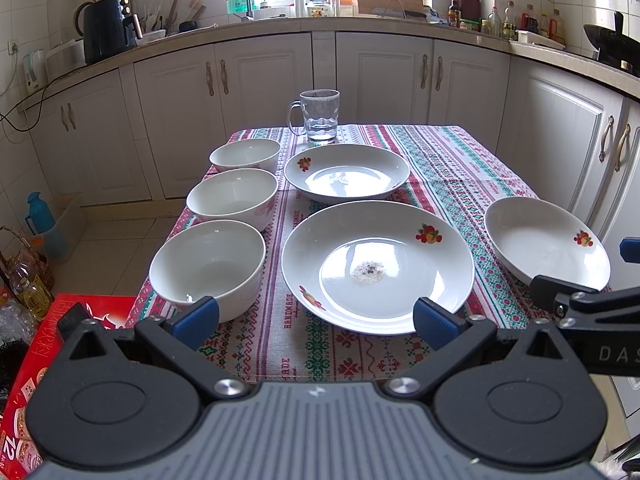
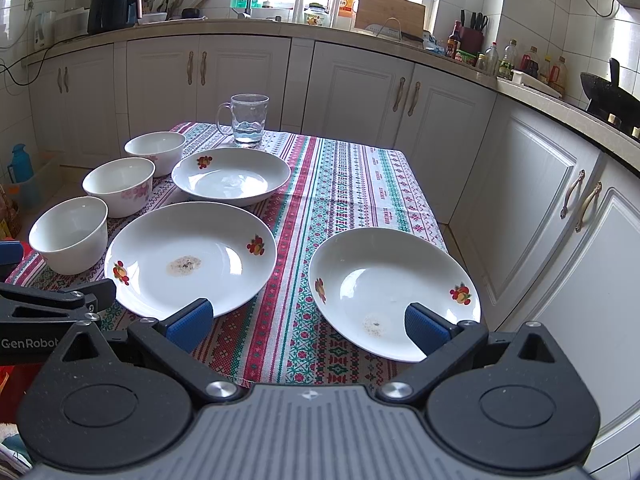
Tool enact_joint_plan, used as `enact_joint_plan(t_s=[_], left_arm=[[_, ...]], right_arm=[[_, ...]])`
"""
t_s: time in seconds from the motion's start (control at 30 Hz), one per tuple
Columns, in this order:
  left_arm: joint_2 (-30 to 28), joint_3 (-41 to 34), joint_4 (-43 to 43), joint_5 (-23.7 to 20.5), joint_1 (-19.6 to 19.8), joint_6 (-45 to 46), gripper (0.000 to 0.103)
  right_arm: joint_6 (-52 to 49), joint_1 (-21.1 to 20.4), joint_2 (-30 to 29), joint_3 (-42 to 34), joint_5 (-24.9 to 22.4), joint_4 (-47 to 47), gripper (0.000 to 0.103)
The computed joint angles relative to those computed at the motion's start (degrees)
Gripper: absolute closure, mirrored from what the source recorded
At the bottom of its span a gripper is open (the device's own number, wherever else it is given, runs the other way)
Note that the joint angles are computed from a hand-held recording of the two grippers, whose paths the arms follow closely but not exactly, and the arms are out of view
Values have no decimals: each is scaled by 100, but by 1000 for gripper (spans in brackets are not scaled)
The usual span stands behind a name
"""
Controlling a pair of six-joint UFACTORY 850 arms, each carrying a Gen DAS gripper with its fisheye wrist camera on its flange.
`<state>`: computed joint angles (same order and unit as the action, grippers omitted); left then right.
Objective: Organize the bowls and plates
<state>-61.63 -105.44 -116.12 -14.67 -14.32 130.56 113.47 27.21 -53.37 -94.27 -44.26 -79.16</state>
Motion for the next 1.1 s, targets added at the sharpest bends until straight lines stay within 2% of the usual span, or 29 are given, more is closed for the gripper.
enact_joint_plan(t_s=[0.8,1.0,1.1], left_arm=[[24,24,-295,-119,-15,468,1],[-7,-89,-202,-356,-33,587,1],[-62,-198,-107,-460,-60,667,1]], right_arm=[[139,-15,63,96,5,-186,0],[524,-40,181,312,8,-633,0],[1070,-98,355,606,178,-1163,0]])
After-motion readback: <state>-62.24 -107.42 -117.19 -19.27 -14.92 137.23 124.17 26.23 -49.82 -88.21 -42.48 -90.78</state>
